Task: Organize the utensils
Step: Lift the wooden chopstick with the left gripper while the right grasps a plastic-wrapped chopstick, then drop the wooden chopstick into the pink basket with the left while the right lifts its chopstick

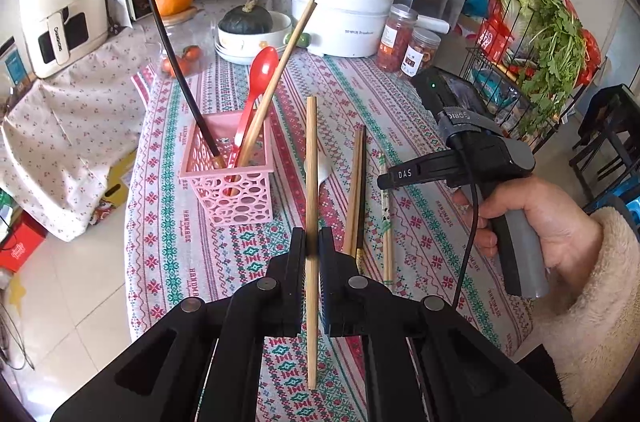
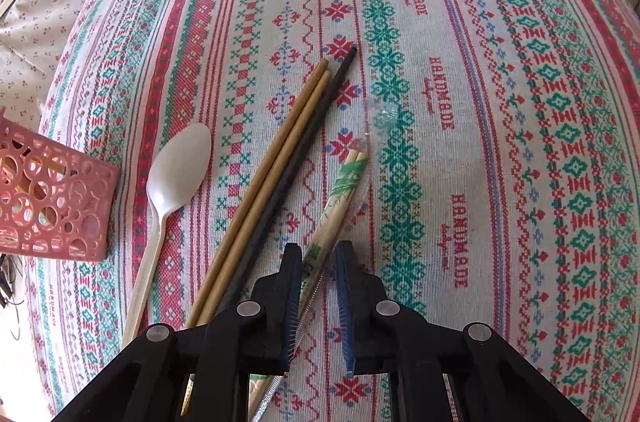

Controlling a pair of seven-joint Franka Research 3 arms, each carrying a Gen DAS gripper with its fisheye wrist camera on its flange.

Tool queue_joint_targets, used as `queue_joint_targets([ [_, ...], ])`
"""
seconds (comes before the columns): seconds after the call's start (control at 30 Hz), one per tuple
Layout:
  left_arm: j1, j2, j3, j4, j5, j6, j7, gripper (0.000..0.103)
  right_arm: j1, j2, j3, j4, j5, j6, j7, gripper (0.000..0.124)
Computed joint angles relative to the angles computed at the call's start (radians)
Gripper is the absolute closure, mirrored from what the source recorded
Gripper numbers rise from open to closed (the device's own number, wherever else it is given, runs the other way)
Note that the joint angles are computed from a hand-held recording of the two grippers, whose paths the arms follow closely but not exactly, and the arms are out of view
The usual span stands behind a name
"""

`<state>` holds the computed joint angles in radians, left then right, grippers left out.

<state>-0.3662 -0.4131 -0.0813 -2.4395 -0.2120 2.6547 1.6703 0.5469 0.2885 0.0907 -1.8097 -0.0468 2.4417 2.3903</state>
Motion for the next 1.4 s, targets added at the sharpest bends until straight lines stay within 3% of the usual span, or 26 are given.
queue_joint_targets([
  [0.13, 0.012, 0.013, -0.021, 0.012, 0.024, -0.004, -0.029, 0.097, -0.01, -0.018, 0.014, 0.0, 0.025, -0.077, -0.055, 0.116],
  [0.23, 0.008, 0.021, -0.03, 0.019, 0.036, -0.007, -0.038, 0.097, 0.018, -0.027, 0.002, 0.017, -0.076, -0.171, -0.034, 0.115],
  [0.4, 0.004, 0.033, -0.042, 0.028, 0.055, -0.009, -0.052, 0.097, 0.004, -0.066, 0.01, -0.046, -0.08, -0.13, -0.037, 0.106],
  [0.7, 0.009, 0.04, -0.052, 0.033, 0.079, -0.006, -0.08, 0.097, 0.034, -0.013, 0.006, 0.015, -0.169, -0.152, 0.015, 0.112],
  [0.77, 0.011, 0.039, -0.052, 0.031, 0.085, -0.004, -0.088, 0.097, 0.038, -0.01, 0.003, 0.012, -0.175, -0.133, 0.032, 0.119],
  [1.0, 0.013, 0.032, -0.045, 0.029, 0.094, 0.007, -0.103, 0.097, 0.019, -0.065, 0.001, -0.069, -0.139, -0.041, 0.055, 0.119],
  [1.4, -0.006, -0.009, -0.017, 0.013, 0.057, 0.041, -0.095, 0.097, -0.038, -0.312, 0.055, -0.274, -0.302, 0.11, 0.222, 0.119],
])
